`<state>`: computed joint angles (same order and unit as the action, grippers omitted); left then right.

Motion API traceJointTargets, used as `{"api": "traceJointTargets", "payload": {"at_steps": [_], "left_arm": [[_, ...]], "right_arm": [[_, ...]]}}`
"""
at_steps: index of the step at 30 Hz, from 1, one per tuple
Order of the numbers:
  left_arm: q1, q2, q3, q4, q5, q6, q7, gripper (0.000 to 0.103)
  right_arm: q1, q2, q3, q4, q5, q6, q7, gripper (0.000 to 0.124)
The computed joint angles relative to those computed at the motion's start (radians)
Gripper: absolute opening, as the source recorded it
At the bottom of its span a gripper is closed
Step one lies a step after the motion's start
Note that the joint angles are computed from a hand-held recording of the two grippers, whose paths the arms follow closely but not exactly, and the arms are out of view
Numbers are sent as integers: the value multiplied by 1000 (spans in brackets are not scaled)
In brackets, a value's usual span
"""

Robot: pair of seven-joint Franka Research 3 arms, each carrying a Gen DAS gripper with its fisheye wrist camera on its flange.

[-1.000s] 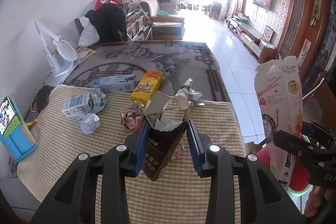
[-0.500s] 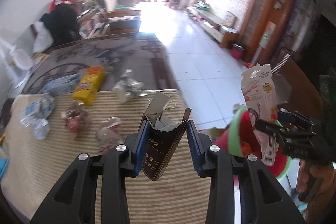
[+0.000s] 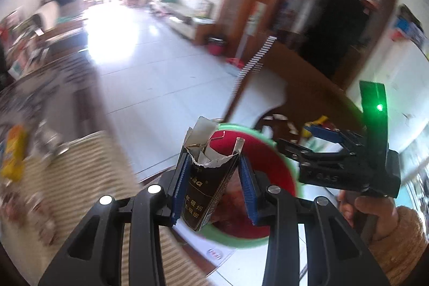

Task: Collect trash
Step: 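Lower both held items over the red bucket and open both tools, then grasp the white milk carton with the left tool while the right tool grasps crumpled paper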

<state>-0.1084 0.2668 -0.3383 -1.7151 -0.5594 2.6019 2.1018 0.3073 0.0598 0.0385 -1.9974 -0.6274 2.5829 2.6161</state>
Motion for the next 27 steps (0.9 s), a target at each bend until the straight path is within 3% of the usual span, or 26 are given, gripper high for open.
{"api": "traceJointTargets", "payload": {"at_steps": [1,2,3,4,6,10,14,18,23,27], "left_arm": [[-1,18,-12,24,-10,-18,16,43],[-4,34,-19,47,-11,-39,26,56],[-14,45,-19,59,5,-45,21,80],[-16,41,-18,51,9,-31,19,84],[4,21,-28,20,-31,-15,46,84],[21,-34,15,-67,-34,34,14,84],[36,-72,78,-143,45,103,-73,84],[72,-124,140,-231,150,183,-182,84],[141,-176,225,-321,303,242,-342,84],[212,-181,284,-346,419,229,-453,84]], "right_arm": [[2,-11,-3,-6,-24,-20,36,94],[2,-17,-2,-10,-37,-34,58,94],[-1,-27,-2,-18,-47,-47,80,94],[-4,-36,1,-27,-57,-48,99,94],[-7,-39,11,-30,-77,-49,131,94],[-2,-2,23,8,-71,-18,129,94],[34,105,26,127,22,40,6,94],[65,252,65,296,202,70,-204,94],[120,441,121,546,348,18,-410,94],[192,614,134,817,424,-88,-512,95]]}}
